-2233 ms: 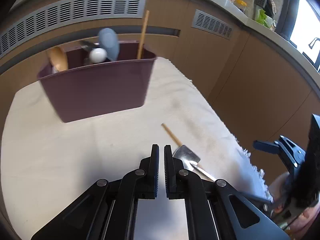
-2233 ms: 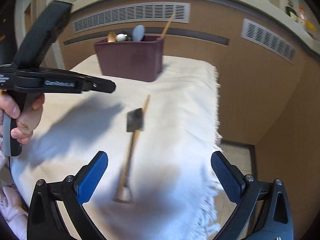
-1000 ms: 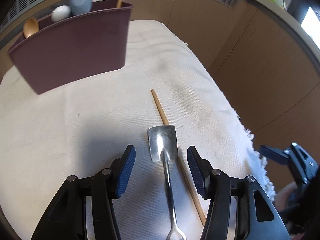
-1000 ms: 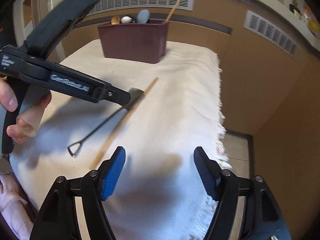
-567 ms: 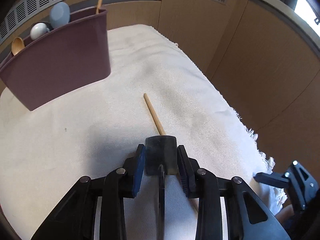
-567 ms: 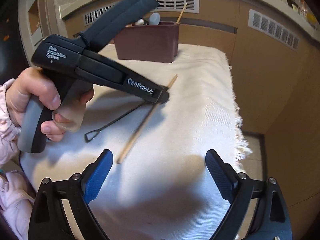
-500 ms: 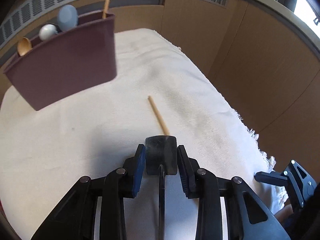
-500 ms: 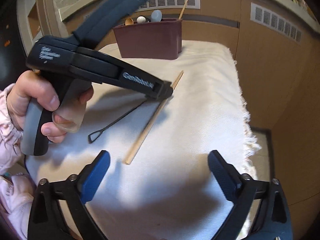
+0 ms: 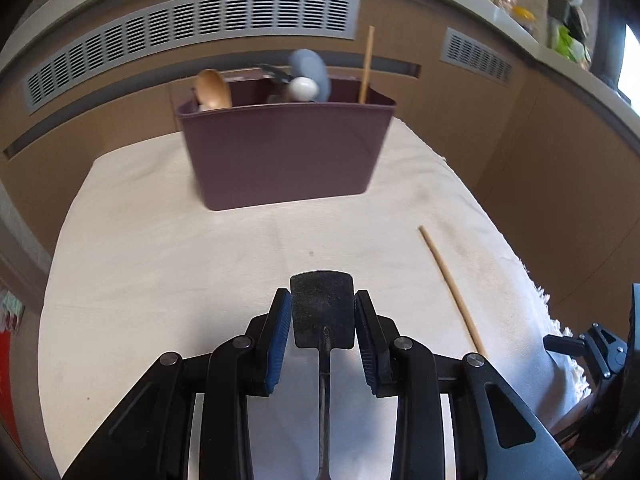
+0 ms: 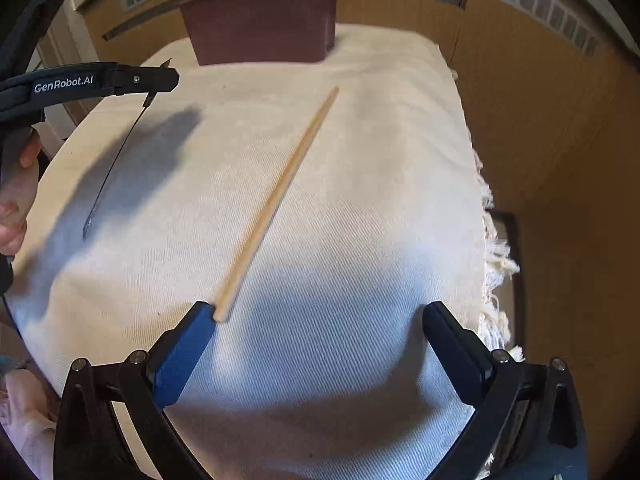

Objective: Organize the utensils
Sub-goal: 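Grasp the second wooden chopstick with the right tool while the left tool holds the shovel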

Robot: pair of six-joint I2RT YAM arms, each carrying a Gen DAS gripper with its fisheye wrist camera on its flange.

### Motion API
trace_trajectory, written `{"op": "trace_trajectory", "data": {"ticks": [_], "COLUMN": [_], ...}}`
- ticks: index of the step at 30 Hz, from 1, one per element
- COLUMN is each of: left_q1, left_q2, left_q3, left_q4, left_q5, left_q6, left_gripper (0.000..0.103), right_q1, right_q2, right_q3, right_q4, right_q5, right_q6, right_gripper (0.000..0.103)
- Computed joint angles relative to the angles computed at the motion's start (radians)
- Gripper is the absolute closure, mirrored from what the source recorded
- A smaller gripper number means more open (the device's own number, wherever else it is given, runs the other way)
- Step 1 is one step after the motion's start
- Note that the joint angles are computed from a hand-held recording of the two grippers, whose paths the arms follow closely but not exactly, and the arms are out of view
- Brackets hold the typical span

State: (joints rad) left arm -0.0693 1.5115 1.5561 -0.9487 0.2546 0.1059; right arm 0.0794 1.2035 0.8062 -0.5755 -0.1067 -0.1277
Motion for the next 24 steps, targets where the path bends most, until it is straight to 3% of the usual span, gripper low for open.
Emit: {"op": "trace_trajectory", "data": {"ticks": [1,2,4,6,8,17,20,24], "left_q1": [0.018,0.039,0.068,0.095,0.116,0.187,0.193,0.191], "left_q2": [-0.004,-0.005,0.000,0.002,-0.002,-0.030,-0.030,-0.050], "left_q3": [-0.005,-0.007,-0.012,-0.018,-0.030,-0.055,-0.055,-0.068], "left_q4": [0.002,0.001,0.009,0.013,0.020,0.031,0.031,0.040], "left_q5": [0.011,0.026,0.052,0.081,0.100,0.172,0.179,0.174], "left_q6": [0.004,0.010,0.009,0.007,0.012,0.037,0.037,0.031], "left_gripper": [0.070,0.070,0.070,0.070,0.070,0.070,0.070,0.070], "right_q1": [0.000,-0.001,0.005,-0.004,0.007,0.052,0.073,0.066], "right_q2": [-0.003,-0.010,-0.030,0.021,0.086,0.427,0.420,0.360], "right_q3": [0.004,0.014,0.036,0.113,0.179,0.462,0.465,0.424], "right_q4": [-0.004,-0.004,0.008,0.003,0.005,-0.045,-0.054,-0.026], "right_q5": [0.004,0.013,0.059,0.030,0.022,-0.010,0.053,0.038], "right_q6": [-0.006,-0.009,0.013,0.034,0.070,0.125,0.107,0.103], "right_gripper": [0.006,0.024,0.044,0.045,0.060,0.085,0.098,0.098]}}
